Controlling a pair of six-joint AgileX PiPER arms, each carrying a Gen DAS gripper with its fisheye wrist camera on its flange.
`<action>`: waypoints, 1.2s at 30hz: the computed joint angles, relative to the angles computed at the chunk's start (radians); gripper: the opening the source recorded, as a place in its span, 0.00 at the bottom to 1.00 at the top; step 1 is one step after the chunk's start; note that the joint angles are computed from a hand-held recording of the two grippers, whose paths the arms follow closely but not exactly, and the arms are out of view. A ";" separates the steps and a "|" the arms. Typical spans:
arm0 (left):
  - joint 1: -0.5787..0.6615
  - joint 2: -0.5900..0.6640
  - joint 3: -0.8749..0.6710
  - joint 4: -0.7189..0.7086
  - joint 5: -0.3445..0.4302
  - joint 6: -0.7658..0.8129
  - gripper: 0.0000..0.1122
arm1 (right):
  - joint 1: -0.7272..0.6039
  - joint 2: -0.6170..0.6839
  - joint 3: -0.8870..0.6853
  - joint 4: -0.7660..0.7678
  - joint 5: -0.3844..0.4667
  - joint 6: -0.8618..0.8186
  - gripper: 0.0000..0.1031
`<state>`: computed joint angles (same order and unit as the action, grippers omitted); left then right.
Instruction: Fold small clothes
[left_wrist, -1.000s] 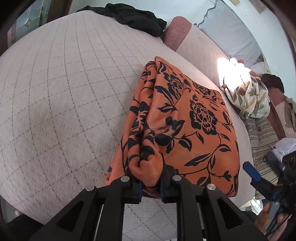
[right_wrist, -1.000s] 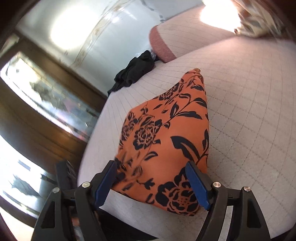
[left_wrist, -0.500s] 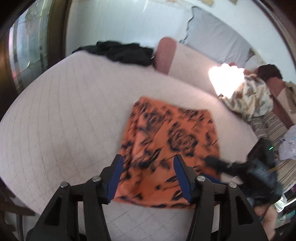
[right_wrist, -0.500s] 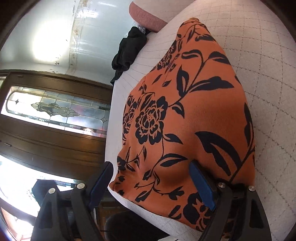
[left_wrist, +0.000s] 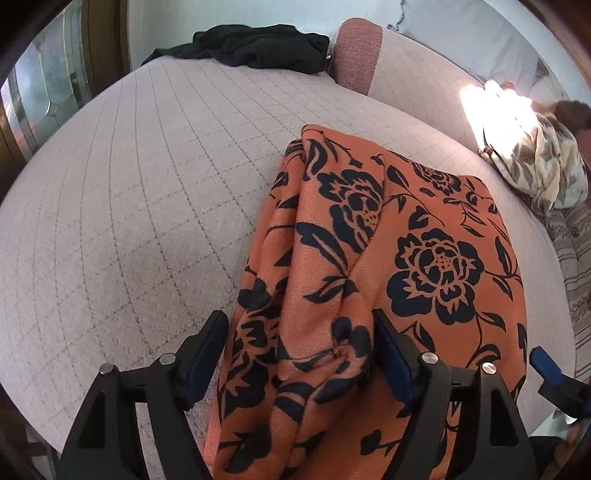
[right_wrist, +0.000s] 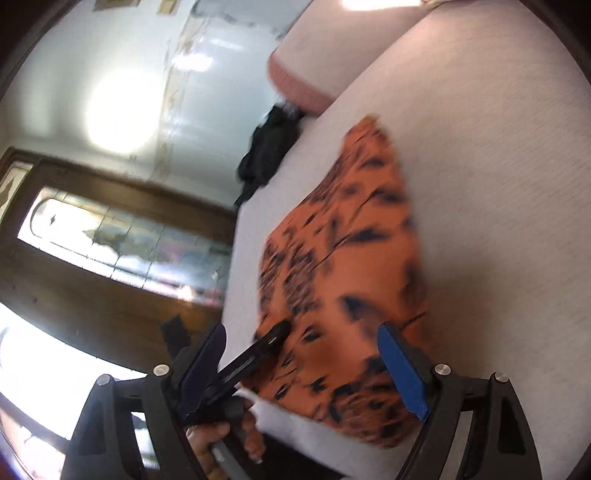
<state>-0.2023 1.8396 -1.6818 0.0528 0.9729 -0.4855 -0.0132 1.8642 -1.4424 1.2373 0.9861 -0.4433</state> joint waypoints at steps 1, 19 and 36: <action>0.003 -0.012 0.027 -0.002 -0.021 0.006 0.72 | -0.020 0.029 -0.028 -0.026 0.011 0.040 0.84; 0.019 -0.072 0.159 -0.019 -0.158 0.071 0.75 | 0.125 0.247 -0.417 -0.478 0.051 0.344 0.35; 0.032 -0.080 0.183 -0.043 -0.189 0.108 0.76 | 0.152 0.435 -0.739 -0.637 0.087 0.497 0.29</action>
<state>-0.1705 1.7597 -1.4987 0.0102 0.7837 -0.3778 0.1387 2.2989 -2.1814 0.6003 1.0735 0.0540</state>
